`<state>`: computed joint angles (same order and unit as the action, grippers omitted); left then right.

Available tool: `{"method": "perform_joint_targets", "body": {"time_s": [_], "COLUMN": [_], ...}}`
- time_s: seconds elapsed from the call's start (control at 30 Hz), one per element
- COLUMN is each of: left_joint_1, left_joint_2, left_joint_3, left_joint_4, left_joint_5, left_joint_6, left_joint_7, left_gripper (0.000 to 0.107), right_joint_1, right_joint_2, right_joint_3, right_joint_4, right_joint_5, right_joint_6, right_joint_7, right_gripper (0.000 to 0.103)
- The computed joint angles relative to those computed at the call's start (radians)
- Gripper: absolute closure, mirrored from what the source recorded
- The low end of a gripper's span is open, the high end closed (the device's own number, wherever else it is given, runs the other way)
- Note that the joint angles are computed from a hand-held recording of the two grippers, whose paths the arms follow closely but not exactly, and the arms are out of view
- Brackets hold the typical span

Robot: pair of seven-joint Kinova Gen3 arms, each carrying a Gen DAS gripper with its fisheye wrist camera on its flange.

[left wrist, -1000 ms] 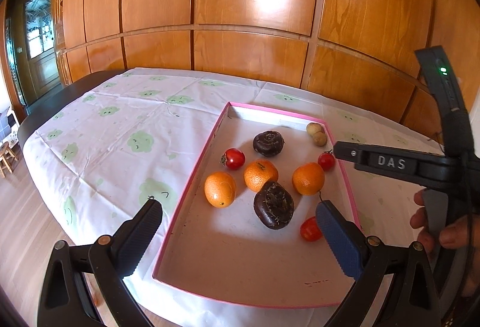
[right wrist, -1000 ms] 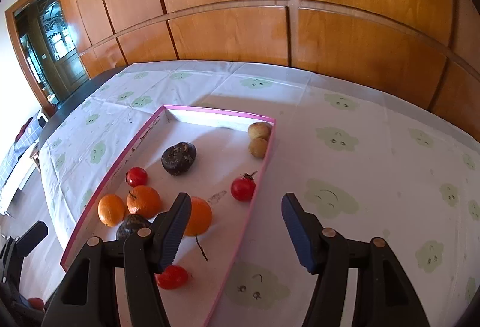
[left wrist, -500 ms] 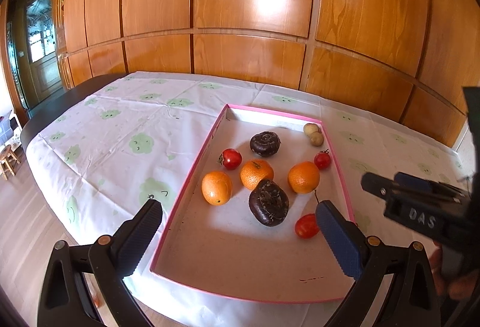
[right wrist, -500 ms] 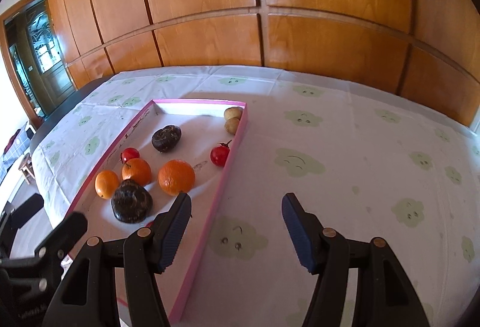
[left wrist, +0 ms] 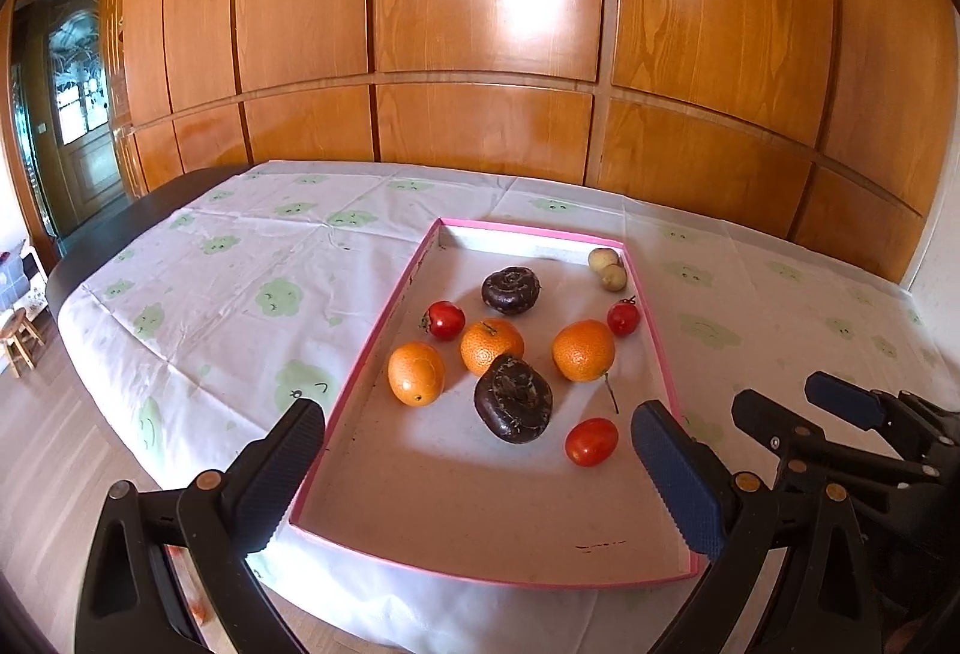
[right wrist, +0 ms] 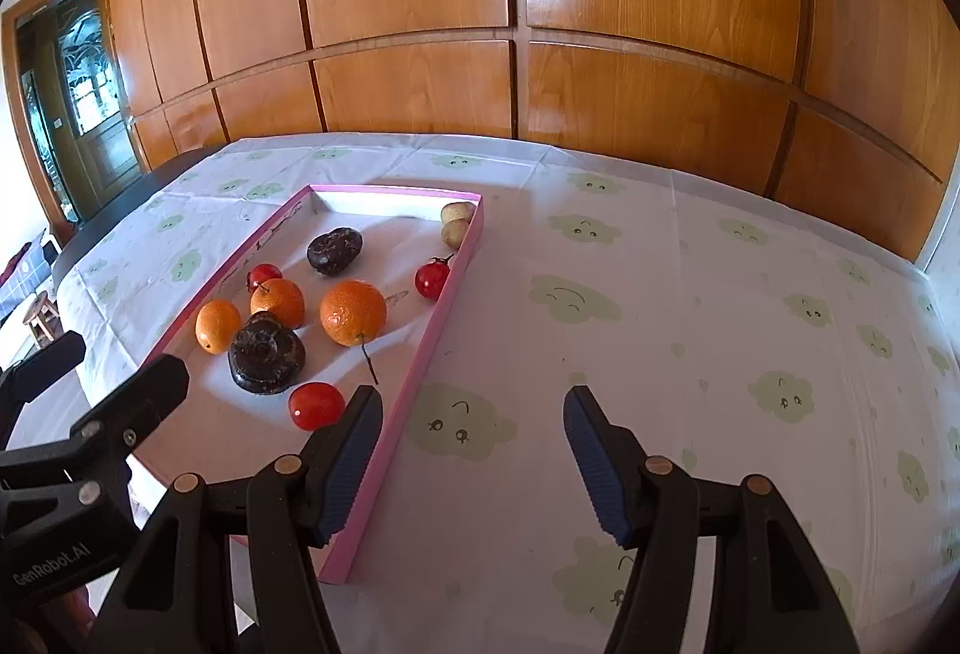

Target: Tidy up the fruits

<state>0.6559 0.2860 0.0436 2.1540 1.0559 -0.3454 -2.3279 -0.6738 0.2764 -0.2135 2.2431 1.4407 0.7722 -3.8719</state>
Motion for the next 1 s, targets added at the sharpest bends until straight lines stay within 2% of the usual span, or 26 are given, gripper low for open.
{"method": "perform_joint_targets", "body": {"time_s": [0.13, 0.27, 0.43, 0.57, 0.83, 1.0], "left_joint_1": [-0.010, 0.016, 0.008, -0.016, 0.001, -0.010], "left_joint_2": [-0.013, -0.014, -0.013, -0.017, -0.009, -0.005], "left_joint_3": [0.015, 0.006, 0.027, 0.049, 0.060, 0.074], "left_joint_4": [0.019, 0.019, 0.011, 0.020, 0.022, 0.016], "left_joint_5": [-0.047, 0.014, 0.082, 0.049, 0.097, 0.131], "left_joint_6": [-0.021, -0.046, -0.060, -0.056, -0.120, -0.129], "left_joint_7": [0.058, 0.004, -0.055, -0.025, -0.046, -0.065], "left_gripper": [0.005, 0.005, 0.005, 0.005, 0.005, 0.005], "right_joint_1": [-0.010, -0.020, -0.023, -0.025, -0.031, -0.030], "right_joint_2": [0.000, 0.000, -0.001, -0.002, 0.004, 0.004], "right_joint_3": [-0.005, -0.007, -0.007, -0.007, -0.007, -0.006], "right_joint_4": [-0.001, -0.004, -0.005, -0.005, -0.008, -0.009], "right_joint_5": [-0.004, -0.008, -0.012, -0.015, -0.014, -0.015], "right_joint_6": [0.012, 0.023, 0.027, 0.025, 0.033, 0.029], "right_joint_7": [-0.001, 0.004, 0.004, 0.006, 0.007, 0.007], "right_gripper": [0.039, 0.039, 0.039, 0.039, 0.039, 0.039]}}
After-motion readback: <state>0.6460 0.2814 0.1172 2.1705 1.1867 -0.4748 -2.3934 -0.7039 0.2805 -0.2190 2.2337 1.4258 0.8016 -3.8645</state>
